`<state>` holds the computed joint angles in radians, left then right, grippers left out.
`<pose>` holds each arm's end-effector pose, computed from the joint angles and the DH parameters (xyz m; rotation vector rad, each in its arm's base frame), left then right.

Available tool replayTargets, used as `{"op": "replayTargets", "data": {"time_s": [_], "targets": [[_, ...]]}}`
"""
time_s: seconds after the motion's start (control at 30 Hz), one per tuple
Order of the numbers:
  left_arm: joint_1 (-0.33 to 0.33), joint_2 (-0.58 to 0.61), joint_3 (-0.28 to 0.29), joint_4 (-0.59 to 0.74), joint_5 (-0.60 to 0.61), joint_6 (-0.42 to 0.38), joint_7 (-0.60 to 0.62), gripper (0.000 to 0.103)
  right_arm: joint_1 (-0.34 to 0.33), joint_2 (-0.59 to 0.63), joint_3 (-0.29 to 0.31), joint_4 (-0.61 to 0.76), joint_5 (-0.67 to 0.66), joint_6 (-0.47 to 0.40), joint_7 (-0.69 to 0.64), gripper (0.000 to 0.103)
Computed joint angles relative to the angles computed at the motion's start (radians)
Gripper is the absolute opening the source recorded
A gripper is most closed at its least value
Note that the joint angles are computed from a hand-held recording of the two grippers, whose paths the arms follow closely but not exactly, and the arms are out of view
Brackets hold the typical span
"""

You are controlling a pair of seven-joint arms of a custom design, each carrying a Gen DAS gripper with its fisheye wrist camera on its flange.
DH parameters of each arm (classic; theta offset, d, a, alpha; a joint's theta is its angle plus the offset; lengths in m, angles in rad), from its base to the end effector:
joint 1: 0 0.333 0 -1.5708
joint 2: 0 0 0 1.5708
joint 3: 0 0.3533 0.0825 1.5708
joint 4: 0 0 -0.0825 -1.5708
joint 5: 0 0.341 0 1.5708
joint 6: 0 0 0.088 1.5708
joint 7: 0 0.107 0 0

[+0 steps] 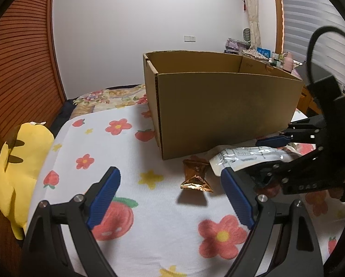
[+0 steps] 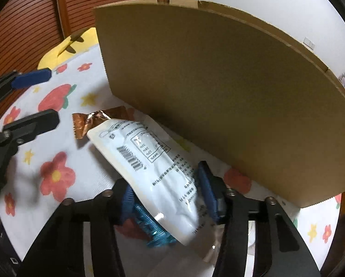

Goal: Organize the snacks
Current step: 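Grasp the white printed pouch with the right tool and lift it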

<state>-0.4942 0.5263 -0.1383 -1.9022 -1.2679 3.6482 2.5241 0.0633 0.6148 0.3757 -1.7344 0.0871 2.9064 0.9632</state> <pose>0.5602 -0.2405 0.3736 -1.5989 1.7308 -0.8572 0.6582 0.2446 0.3705 -2.3870 0.9149 -0.3955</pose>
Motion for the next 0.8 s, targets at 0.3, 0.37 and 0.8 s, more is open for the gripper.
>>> {"op": "replayTargets", "data": {"time_s": [0.3, 0.37, 0.8], "targets": [[0.0, 0.007, 0.0, 0.021, -0.046, 0.0, 0.046, 0.089, -0.063, -0.043, 0.064, -0.068, 0.045, 0.023, -0.062, 0.034], [0.003, 0.01, -0.006, 0.026, -0.053, 0.005, 0.059, 0.089, -0.079, -0.047, 0.081, -0.072, 0.064, 0.017, -0.075, 0.032], [-0.008, 0.01, -0.013, 0.035, -0.021, -0.045, 0.073, 0.089, -0.248, -0.11, 0.241, -0.168, 0.228, 0.069, -0.214, 0.03]]}}
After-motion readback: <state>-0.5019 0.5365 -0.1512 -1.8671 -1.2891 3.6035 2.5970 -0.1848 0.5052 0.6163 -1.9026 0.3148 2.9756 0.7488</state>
